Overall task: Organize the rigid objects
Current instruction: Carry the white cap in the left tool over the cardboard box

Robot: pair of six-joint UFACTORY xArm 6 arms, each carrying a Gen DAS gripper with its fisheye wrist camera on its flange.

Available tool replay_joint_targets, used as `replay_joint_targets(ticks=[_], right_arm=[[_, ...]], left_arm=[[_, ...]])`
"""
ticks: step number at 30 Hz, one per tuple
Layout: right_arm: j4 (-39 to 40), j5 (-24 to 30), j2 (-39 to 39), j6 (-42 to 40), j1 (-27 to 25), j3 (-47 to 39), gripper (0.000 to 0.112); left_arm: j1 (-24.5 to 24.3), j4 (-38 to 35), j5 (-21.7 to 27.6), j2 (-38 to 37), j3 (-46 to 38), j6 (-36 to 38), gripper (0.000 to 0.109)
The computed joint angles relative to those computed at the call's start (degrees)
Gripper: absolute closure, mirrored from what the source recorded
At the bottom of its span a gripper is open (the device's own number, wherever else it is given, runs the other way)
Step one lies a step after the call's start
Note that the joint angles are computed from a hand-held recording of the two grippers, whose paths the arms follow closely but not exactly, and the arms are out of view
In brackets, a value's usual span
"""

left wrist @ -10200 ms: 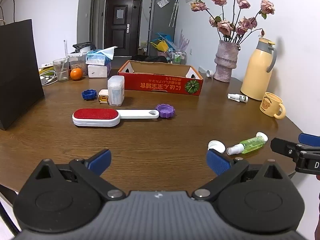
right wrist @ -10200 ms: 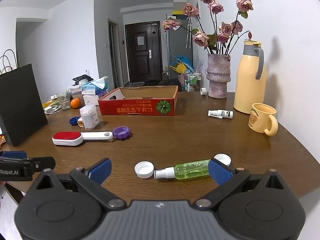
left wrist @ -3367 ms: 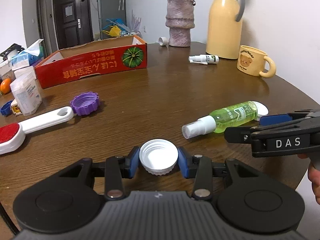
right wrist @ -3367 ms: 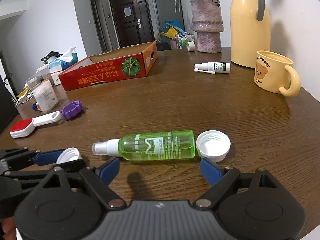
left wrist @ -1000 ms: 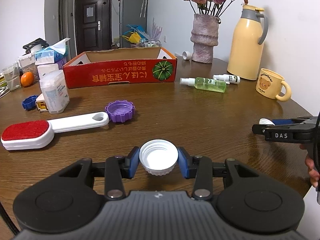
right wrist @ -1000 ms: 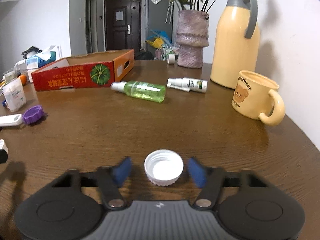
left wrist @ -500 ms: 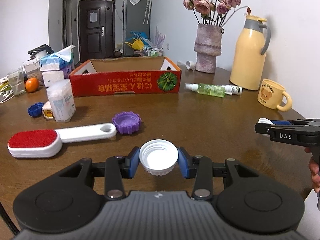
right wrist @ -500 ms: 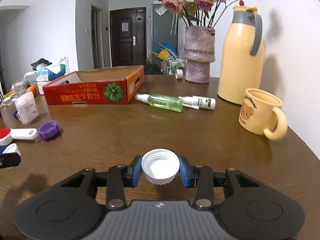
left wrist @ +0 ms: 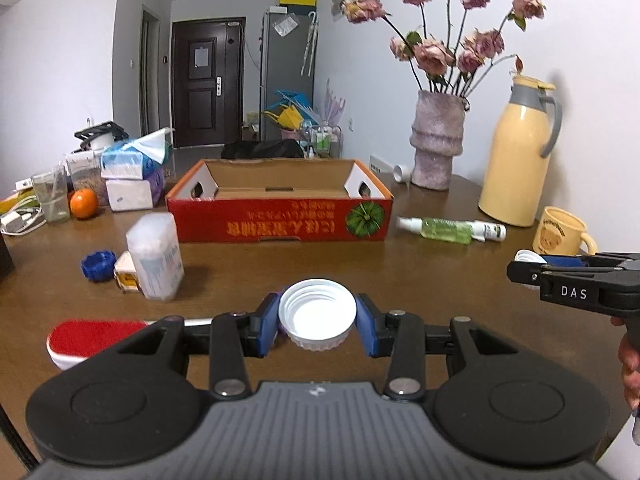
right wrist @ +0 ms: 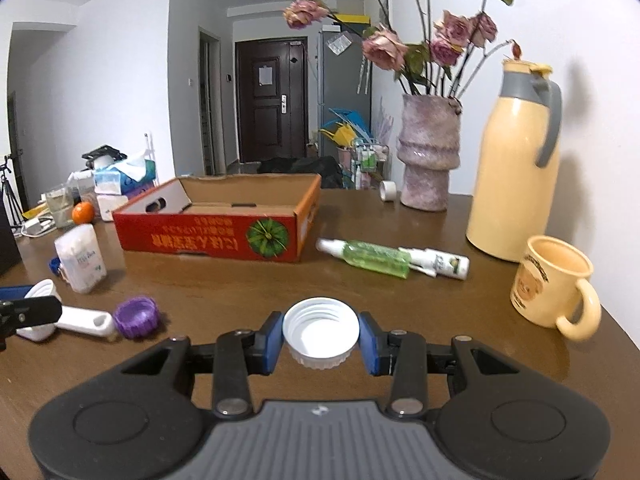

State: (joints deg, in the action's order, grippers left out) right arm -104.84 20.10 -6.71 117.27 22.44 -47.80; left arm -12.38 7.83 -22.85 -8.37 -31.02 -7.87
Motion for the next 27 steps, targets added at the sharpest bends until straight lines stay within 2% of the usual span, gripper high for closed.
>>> replay_joint_targets(ticks=[12,20,27], right_arm=[[3.3,-1.1,7.4,-4.5,1.6,-10.7,0.073],[5.8,-2.9,13.6,-7.6,1.5,-18.8,0.073],[8.8,-4.2,19.4,-10.9,1.0,-26.0,0.073]], left_arm=[[5.6,10.3,1.2,3.2,-7.1,-8.4,0.067],[8.5,19.0,2.8,8.1,-14.4,-17.1,0.067],[8.6,20.1,4.3,13.0,-21.1,-20.1,0.067]])
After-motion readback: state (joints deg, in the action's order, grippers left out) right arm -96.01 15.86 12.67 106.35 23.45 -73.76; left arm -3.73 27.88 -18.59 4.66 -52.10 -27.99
